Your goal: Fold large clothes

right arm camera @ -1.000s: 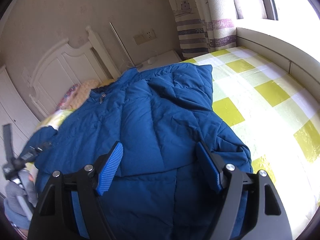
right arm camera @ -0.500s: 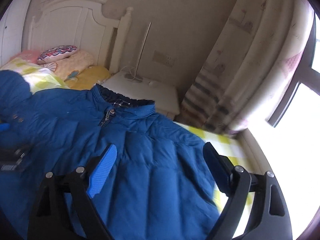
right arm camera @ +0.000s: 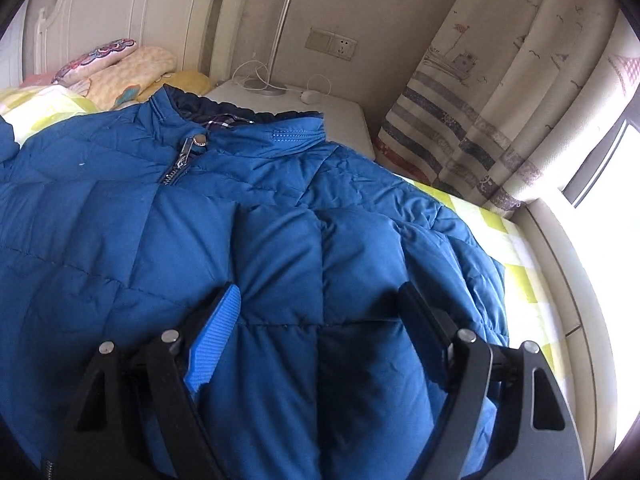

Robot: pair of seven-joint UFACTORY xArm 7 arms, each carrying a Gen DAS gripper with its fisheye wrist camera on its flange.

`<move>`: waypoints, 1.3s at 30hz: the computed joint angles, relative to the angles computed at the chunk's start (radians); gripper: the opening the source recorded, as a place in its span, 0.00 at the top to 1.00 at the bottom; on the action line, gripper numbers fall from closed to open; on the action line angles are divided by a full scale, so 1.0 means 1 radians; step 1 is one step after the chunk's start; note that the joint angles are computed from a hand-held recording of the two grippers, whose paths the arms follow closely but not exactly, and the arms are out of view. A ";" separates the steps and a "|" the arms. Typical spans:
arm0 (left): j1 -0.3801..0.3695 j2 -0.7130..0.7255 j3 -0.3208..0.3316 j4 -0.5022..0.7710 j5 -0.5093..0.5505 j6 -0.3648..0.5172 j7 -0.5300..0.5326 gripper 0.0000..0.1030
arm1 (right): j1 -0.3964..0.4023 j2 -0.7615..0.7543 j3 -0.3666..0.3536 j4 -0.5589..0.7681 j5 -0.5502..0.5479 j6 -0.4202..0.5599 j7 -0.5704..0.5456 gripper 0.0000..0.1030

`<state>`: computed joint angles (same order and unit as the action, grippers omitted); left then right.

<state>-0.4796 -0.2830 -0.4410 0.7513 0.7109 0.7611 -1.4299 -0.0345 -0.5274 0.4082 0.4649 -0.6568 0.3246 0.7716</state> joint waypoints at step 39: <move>-0.001 -0.001 0.001 -0.003 0.001 0.004 -0.004 0.04 | 0.001 -0.067 -0.098 -0.042 0.263 0.038 -0.033 0.09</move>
